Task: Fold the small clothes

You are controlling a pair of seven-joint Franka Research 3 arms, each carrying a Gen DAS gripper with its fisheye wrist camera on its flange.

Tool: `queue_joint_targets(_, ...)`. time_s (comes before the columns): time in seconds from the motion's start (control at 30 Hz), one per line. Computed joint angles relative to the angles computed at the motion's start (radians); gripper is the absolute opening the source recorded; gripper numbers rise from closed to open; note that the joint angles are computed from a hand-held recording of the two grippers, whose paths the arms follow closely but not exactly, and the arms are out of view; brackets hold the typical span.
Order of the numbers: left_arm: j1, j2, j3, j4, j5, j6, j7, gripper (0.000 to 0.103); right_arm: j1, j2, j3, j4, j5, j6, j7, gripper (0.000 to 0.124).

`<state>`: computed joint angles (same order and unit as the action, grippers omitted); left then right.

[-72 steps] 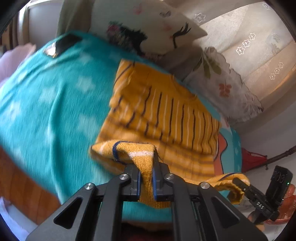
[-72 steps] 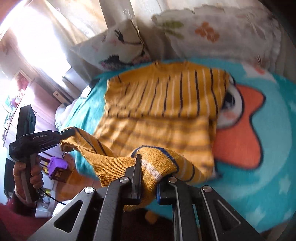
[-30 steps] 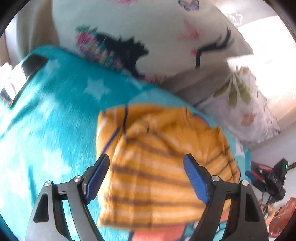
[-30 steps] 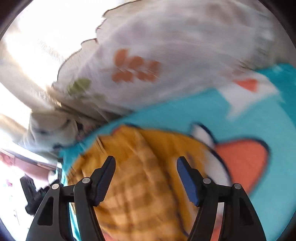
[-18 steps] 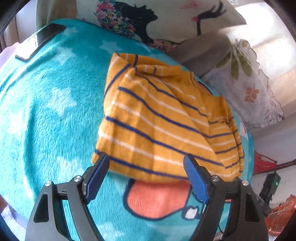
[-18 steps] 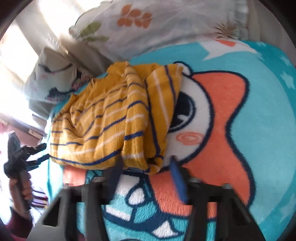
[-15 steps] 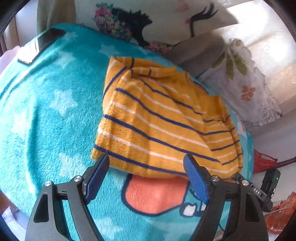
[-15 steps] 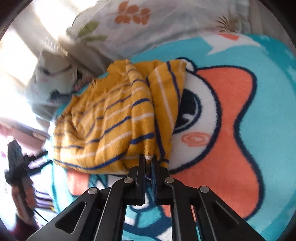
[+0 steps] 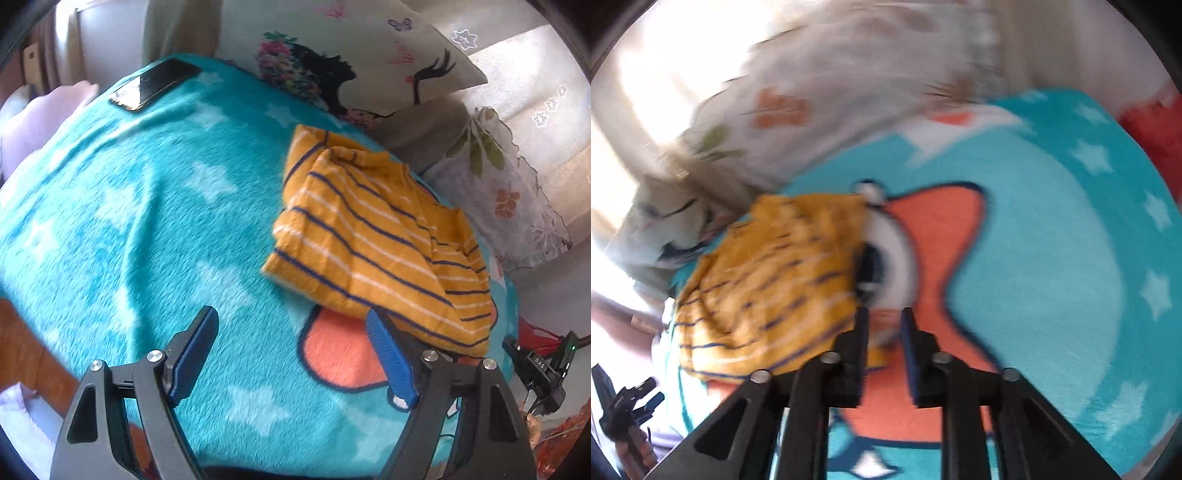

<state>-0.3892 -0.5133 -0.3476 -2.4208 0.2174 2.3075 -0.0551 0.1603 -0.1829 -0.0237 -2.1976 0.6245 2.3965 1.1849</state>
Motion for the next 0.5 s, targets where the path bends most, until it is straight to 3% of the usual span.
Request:
queue_joint_targets(0.27,-0.007,-0.05,-0.016,-0.002,0.036,-0.09,-0.004,0.081,0.109,0.01,0.068,0.037,0.046,-0.044,-0.085,0.022)
queue_joint_targets(0.5,-0.015,-0.092,0.06,-0.09,0.004,0.009,0.125,0.081,0.199,0.092,0.14,0.142,-0.004,-0.044,-0.028,0.023)
